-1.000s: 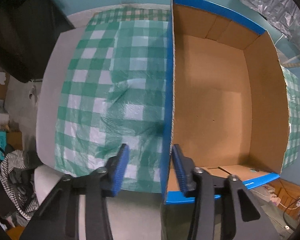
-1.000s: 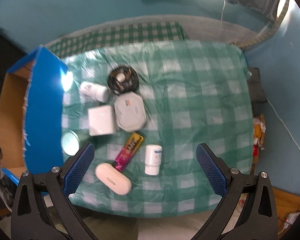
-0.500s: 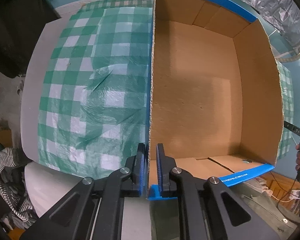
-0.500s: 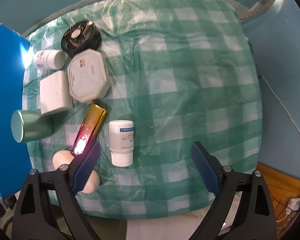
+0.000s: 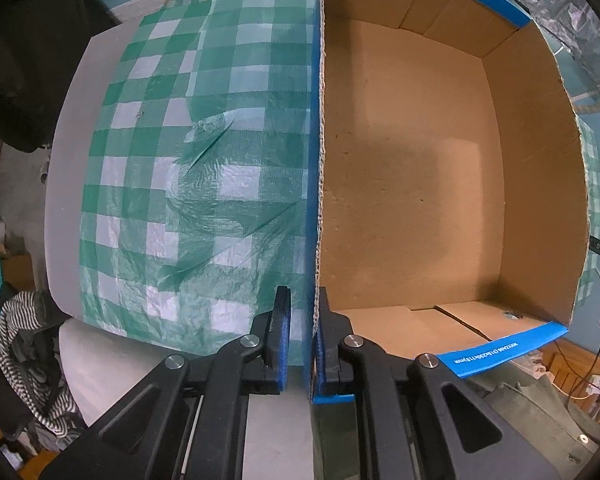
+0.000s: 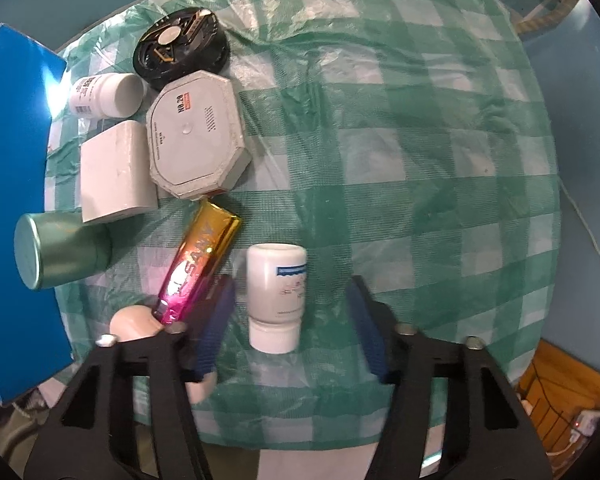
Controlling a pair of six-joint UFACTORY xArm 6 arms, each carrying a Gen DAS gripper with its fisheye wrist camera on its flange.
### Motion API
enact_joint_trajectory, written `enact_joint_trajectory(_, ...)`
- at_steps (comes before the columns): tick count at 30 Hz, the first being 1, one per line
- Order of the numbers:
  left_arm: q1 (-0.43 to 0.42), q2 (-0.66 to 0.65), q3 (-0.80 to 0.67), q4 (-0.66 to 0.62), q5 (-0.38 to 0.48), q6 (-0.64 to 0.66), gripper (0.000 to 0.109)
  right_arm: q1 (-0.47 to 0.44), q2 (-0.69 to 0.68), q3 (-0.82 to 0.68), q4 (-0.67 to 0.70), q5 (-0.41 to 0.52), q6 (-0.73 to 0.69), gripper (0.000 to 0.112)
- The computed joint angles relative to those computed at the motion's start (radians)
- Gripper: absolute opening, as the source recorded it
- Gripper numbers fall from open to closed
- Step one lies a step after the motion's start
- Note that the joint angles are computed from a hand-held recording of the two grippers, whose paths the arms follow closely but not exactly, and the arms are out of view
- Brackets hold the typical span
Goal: Organize rigid objects
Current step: 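Lower the right tool over the white pill bottle and close on it, then carry the white pill bottle into the box and open the right tool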
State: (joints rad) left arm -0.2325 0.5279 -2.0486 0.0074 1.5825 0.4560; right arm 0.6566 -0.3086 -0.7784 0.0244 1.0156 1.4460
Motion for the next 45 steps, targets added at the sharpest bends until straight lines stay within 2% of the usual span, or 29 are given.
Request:
enact_joint_trajectory(4,-0.004,-0.005,0.011,0.0,-0.01,0.007,0.009,-0.008,0.033,-0.019,0.002,-0.031,-0.016,0.033)
enact_joint_trajectory(6,-0.004,0.002,0.002,0.0,-0.007,0.011,0.009,-0.023,0.033,-0.016,0.01,-0.045,-0.027,0.029)
enact_joint_trajectory(14,-0.004,0.04,-0.066,-0.008,0.035,0.006,0.009,-0.053,0.014,-0.028,0.014,-0.024,-0.054,0.027)
enact_joint_trajectory(20,0.0,0.053,-0.082,-0.008,0.049,0.013,0.009,-0.076,0.024,-0.108,0.016,0.048,-0.093,0.027)
enact_joint_trajectory(25,0.001,0.053,-0.081,-0.008,0.046,0.025,0.008,-0.11,0.069,-0.209,0.02,0.1,-0.155,0.027)
enact_joint_trajectory(29,-0.004,0.012,-0.007,-0.004,0.001,0.041,0.004,-0.135,0.144,-0.338,0.009,0.147,-0.215,0.027)
enact_joint_trajectory(33,-0.006,0.019,-0.021,-0.01,0.002,0.043,0.004,-0.157,0.226,-0.466,-0.008,0.17,-0.273,0.027)
enact_joint_trajectory(37,0.0,0.021,-0.029,-0.012,0.009,0.049,0.004,-0.161,0.31,-0.601,-0.022,0.199,-0.322,0.027)
enact_joint_trajectory(39,0.001,0.022,-0.031,-0.01,0.01,0.054,0.004,-0.149,0.314,-0.621,-0.029,0.203,-0.337,0.027)
enact_joint_trajectory(45,-0.001,-0.007,0.008,-0.01,-0.003,0.053,0.004,-0.138,0.398,-0.799,-0.03,0.277,-0.423,0.027)
